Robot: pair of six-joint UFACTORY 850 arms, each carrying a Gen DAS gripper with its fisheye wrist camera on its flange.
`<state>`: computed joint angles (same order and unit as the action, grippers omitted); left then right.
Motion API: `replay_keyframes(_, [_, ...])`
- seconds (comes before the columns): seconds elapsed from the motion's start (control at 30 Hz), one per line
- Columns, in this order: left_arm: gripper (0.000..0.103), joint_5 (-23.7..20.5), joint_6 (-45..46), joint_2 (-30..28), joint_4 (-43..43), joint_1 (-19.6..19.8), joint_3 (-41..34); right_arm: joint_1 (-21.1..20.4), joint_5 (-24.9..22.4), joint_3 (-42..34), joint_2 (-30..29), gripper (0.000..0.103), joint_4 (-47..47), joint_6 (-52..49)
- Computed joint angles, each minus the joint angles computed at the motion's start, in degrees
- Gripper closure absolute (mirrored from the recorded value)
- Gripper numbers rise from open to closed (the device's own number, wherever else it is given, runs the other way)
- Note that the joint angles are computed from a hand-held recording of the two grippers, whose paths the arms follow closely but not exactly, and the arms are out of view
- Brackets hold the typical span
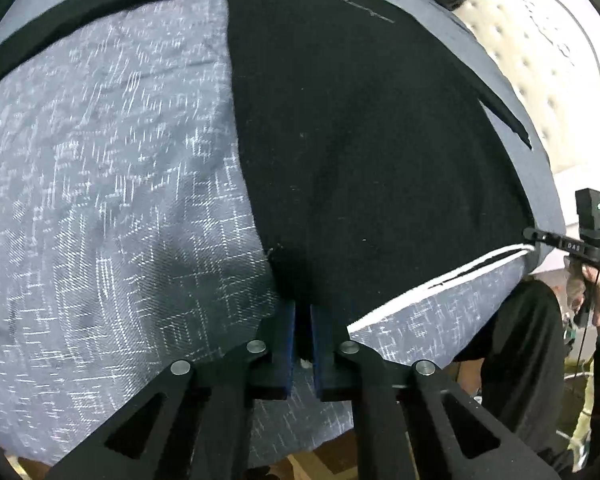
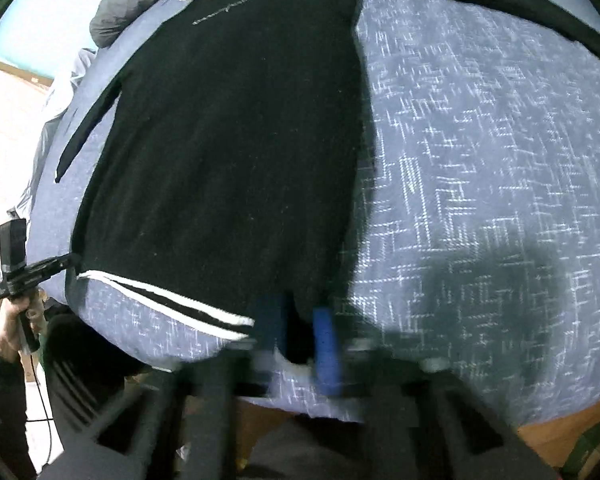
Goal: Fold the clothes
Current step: 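Pull the hem with both grippers to stretch the sweater body lengthwise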
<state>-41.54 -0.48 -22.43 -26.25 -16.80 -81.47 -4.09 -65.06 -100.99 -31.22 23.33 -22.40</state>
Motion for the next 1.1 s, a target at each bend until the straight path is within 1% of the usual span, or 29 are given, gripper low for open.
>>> replay_keyframes(0.13, [0.097,-1.0,0.6,1.4,1.4,0.1,-0.6,-0.3,0.8,0.6,2.3,0.098,-0.4,-2.0])
replay_keyframes(0.2, [0.097,-1.6,0.6,2.2,2.3,0.2,-0.2,0.1,1.0,0.7,3.7,0.098,-2.8,-3.6])
replay_keyframes(0.27, [0.097,-2.3,0.4,3.0,3.2,0.2,0.4,0.7,0.2,0.9,4.2,0.098,-4.8,-4.6])
replay_keyframes(0.37, [0.097,-2.9,0.3,3.0,3.0,0.7,0.9,1.8,0.1,2.1,3.7,0.098,-7.7,-3.4])
replay_keyframes(0.43, [0.097,-3.0,-0.4,2.7,3.2,0.6,1.1,2.5,1.1,3.5,3.4,0.098,-9.8,-2.3])
replay_keyframes(0.53, [0.097,-3.0,-1.0,2.1,3.4,0.2,0.9,2.3,-0.1,3.3,2.1,0.097,-9.6,-0.4])
replay_keyframes(0.6, [0.097,-2.8,-0.8,2.8,3.1,0.3,1.9,1.9,-0.4,3.0,2.1,0.094,-8.9,-0.7])
replay_keyframes(0.63, [0.096,-2.6,-0.6,2.9,2.6,0.3,2.1,1.5,-1.1,2.5,1.9,0.09,-8.7,-0.8])
replay_keyframes(0.73, [0.096,-2.5,-0.3,2.7,1.0,0.5,2.3,0.4,-1.0,1.7,2.0,0.071,-7.3,-0.5])
replay_keyframes(0.77, [0.096,-2.8,-0.3,2.7,1.0,0.6,2.3,-0.2,-0.7,1.5,2.0,0.069,-5.5,-0.8])
replay_keyframes(0.8, [0.095,-2.8,-0.2,2.5,1.0,0.6,2.3,-0.8,-0.4,1.4,2.0,0.069,-3.6,-1.1])
replay_keyframes(0.9, [0.095,-2.7,-0.3,2.3,1.2,0.4,2.4,-1.2,-0.8,0.8,0.8,0.069,-1.7,-0.2])
replay_keyframes(1.0, [0.095,-2.1,-1.1,1.9,1.7,-0.3,2.4,-0.4,-1.2,1.0,-0.1,0.069,-2.9,0.0])
replay_keyframes(1.1, [0.095,-2.3,-1.2,1.9,1.8,-0.4,2.0,-0.5,-1.6,1.6,-0.4,0.069,-2.0,-0.4])
